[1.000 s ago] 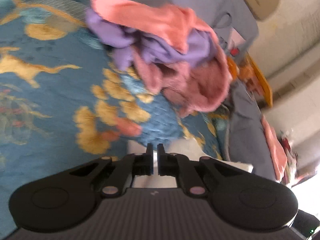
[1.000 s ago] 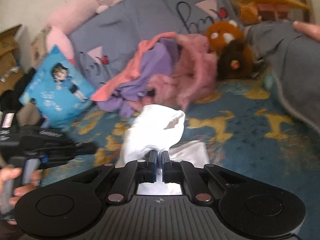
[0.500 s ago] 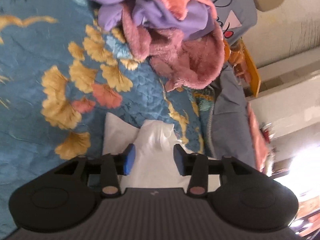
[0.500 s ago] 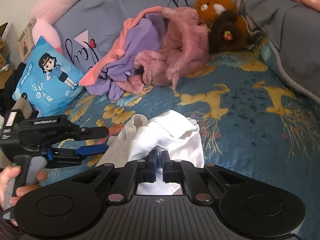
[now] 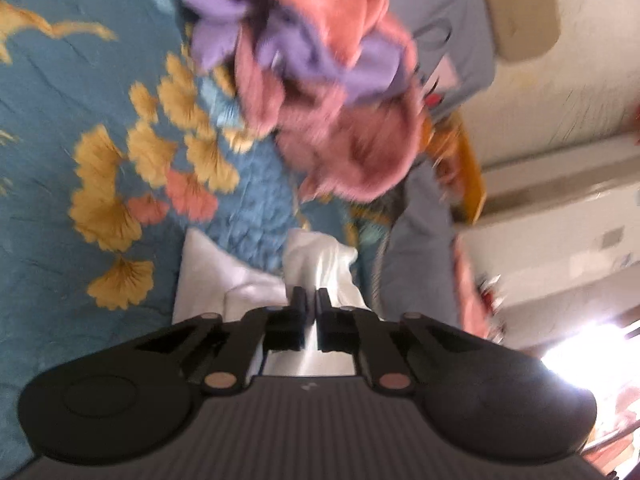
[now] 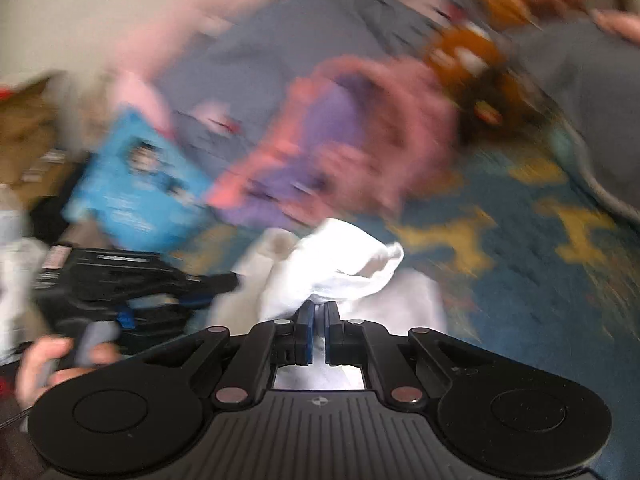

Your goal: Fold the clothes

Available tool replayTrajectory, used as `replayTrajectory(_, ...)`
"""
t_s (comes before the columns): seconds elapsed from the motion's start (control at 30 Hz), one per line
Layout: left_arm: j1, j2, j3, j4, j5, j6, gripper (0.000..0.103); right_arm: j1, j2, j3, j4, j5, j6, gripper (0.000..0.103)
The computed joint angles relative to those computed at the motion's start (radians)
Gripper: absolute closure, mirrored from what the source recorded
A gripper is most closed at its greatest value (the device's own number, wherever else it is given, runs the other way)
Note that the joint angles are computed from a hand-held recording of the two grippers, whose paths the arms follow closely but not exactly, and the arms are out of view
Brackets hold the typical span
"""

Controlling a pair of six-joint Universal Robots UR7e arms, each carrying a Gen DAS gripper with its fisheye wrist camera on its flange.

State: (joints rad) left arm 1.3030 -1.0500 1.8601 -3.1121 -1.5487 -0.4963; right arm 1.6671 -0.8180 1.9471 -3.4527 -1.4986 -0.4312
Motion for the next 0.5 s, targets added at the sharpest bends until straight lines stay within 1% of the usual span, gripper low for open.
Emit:
replayTrajectory(0.03, -0.001, -0.014, 0.022, -0.047, -0.002, -0.005, 0.098, -0.009, -0.009, 0.007, 0.008, 0.053, -0.034, 0.098)
replayTrajectory(0.07, -0.003, -0.026, 0.045, -0.097, -0.001, -0.009, 0.098, -0.002, -0.017, 0.013, 0.014, 0.063, -0.058, 0.098)
replayTrajectory(0.1, -0.005, -0.037, 0.063, -0.14, 0.003, -0.014, 0.098, 0.008, -0.018, 0.003, 0.029, 0.032, -0.059, 0.098)
replayTrajectory(0.13, -0.005, -0.045, 0.072, -0.162, 0.012, -0.021, 0.098, 0.012, 0.0, -0.023, 0.031, -0.041, -0.021, 0.098)
replayTrajectory(0.17, -0.004, -0.052, 0.078, -0.175, 0.022, -0.028, 0.098, 0.018, 0.026, -0.063, 0.044, -0.146, 0.043, 0.098)
replayTrajectory(0.2, -0.003, -0.054, 0.077, -0.156, 0.037, -0.038, 0.098, 0.022, 0.046, -0.107, 0.084, -0.25, 0.133, 0.093)
replayTrajectory(0.23, -0.007, -0.053, 0.069, -0.114, 0.064, -0.042, 0.098, 0.012, 0.06, -0.151, 0.147, -0.321, 0.235, 0.094)
replayTrajectory(0.27, -0.01, -0.051, 0.06, -0.071, 0.09, -0.047, 0.099, 0.005, 0.066, -0.171, 0.171, -0.35, 0.304, 0.094)
replayTrajectory(0.3, -0.014, -0.05, 0.053, -0.034, 0.11, -0.05, 0.101, -0.006, 0.065, -0.169, 0.158, -0.336, 0.344, 0.094)
replayTrajectory(0.33, -0.018, -0.05, 0.054, -0.02, 0.112, -0.043, 0.102, -0.012, 0.059, -0.158, 0.133, -0.317, 0.358, 0.093)
replayTrajectory(0.37, -0.023, -0.05, 0.054, -0.006, 0.114, -0.036, 0.101, -0.011, 0.052, -0.142, 0.1, -0.309, 0.357, 0.093)
replayTrajectory(0.4, -0.027, -0.05, 0.054, 0.008, 0.117, -0.029, 0.1, -0.009, 0.044, -0.123, 0.065, -0.293, 0.345, 0.09)
replayTrajectory(0.43, -0.032, -0.049, 0.054, 0.023, 0.119, -0.022, 0.099, -0.006, 0.036, -0.106, 0.044, -0.279, 0.329, 0.081)
replayTrajectory(0.47, -0.036, -0.05, 0.055, 0.036, 0.119, -0.017, 0.094, -0.002, 0.027, -0.09, 0.033, -0.276, 0.313, 0.075)
replayTrajectory(0.5, -0.039, -0.052, 0.059, 0.047, 0.111, -0.017, 0.092, 0.002, 0.019, -0.071, 0.017, -0.272, 0.288, 0.072)
